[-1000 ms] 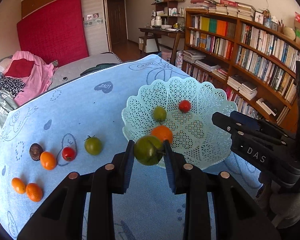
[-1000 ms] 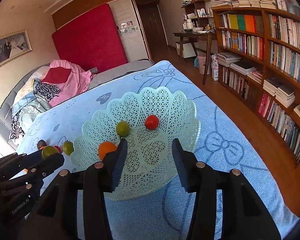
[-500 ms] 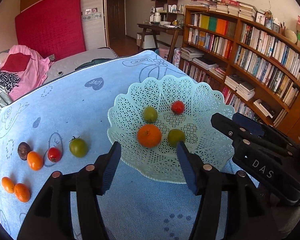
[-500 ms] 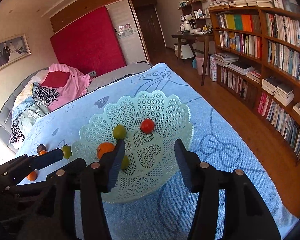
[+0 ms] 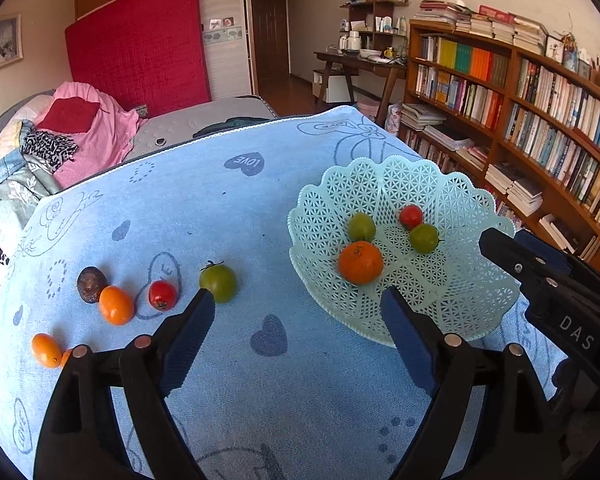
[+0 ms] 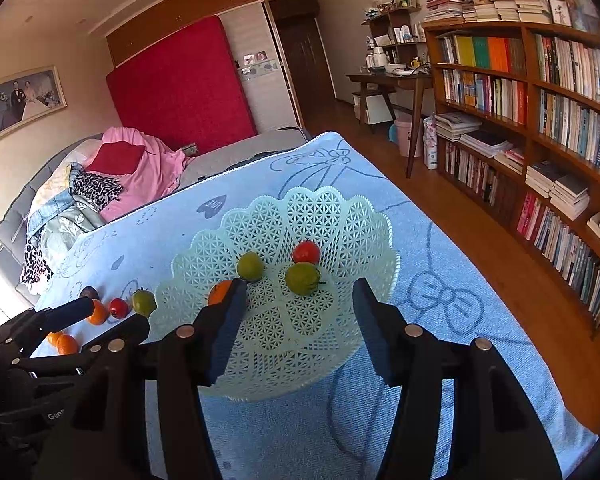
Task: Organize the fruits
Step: 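Withdraw both open tools from the basket toward the remaining fruit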
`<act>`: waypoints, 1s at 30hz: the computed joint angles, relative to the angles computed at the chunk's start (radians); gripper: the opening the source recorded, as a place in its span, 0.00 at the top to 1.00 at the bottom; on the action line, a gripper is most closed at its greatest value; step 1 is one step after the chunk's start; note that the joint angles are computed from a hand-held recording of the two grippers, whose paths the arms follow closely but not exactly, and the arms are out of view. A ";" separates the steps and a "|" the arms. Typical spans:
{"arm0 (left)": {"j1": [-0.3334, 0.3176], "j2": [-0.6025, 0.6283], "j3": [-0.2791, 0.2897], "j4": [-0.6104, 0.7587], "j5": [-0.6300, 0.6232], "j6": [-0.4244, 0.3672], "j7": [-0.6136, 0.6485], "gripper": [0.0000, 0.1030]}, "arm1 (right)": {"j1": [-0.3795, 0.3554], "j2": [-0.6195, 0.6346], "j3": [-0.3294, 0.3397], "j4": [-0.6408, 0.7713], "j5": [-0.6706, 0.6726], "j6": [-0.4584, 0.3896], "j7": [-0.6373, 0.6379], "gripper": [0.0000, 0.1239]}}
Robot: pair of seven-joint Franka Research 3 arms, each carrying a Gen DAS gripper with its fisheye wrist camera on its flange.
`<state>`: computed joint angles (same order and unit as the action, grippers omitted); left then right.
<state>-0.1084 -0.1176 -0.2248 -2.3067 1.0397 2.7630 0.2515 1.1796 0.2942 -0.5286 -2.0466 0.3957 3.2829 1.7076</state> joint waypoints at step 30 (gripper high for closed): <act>0.189 -0.325 -0.003 -0.306 -0.030 -0.044 -0.089 0.18 | -0.193 0.025 0.347 0.106 -0.151 -0.071 0.026 0.45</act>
<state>0.0808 -0.4429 -0.2276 -2.6125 1.0094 2.7190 0.1622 0.9868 0.3187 -0.1820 -1.9410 0.2443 3.2118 1.7332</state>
